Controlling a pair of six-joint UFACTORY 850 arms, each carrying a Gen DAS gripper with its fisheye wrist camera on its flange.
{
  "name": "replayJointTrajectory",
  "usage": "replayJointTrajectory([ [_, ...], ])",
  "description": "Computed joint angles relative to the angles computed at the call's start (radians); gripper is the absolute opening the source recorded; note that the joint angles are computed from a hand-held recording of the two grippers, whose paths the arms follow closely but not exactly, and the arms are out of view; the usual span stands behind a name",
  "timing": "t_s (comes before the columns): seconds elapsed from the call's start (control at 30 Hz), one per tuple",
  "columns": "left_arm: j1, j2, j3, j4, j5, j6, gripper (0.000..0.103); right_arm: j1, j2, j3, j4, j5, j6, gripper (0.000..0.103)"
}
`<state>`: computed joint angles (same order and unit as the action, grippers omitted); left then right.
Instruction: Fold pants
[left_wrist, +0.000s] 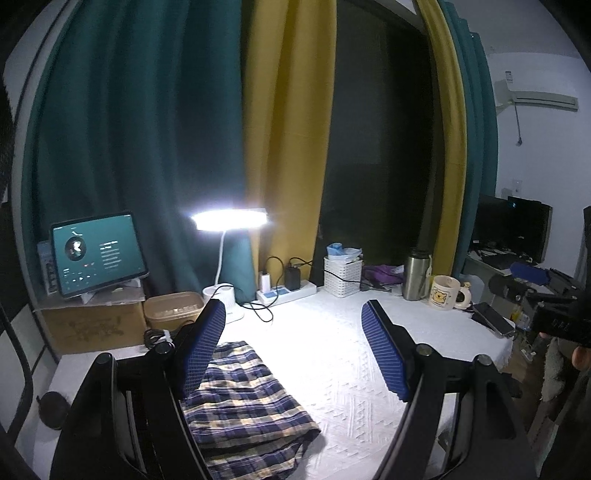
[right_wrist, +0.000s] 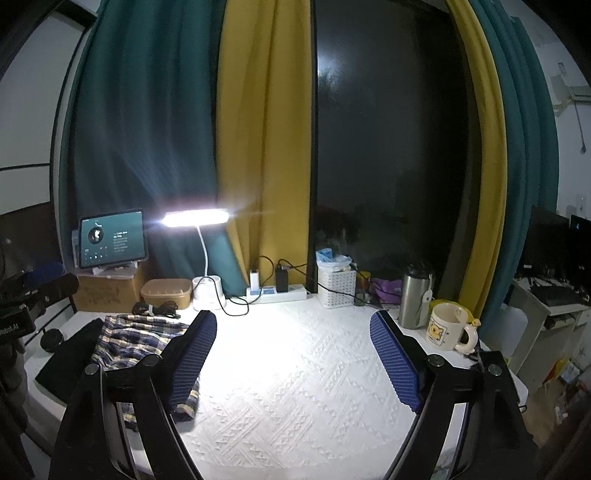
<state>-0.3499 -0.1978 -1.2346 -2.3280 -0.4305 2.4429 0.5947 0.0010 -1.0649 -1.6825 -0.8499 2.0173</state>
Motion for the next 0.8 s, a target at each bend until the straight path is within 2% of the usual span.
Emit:
replayJointTrajectory([
  [0.33, 0.024, 0.004, -0.009, 0.013, 0.001, -0.017, 0.077, 0.027, -0.008, -0.039, -0.002, -0.042, -0.019, 0.088],
  [0.4, 0.026, 0.01, -0.006, -0.018, -0.004, 0.008, 0.082, 0.029, -0.008, -0.046, -0.007, -0.046, -0.024, 0.088],
  [0.47, 0.027, 0.02, 0.003, -0.058, -0.014, 0.046, 0.092, 0.031, -0.008, -0.05, -0.009, -0.052, -0.029, 0.089],
  [0.8, 0.021, 0.038, 0.008, -0.121, -0.025, 0.118, 0.095, 0.045, 0.003, -0.06, -0.02, -0.107, -0.052, 0.091],
])
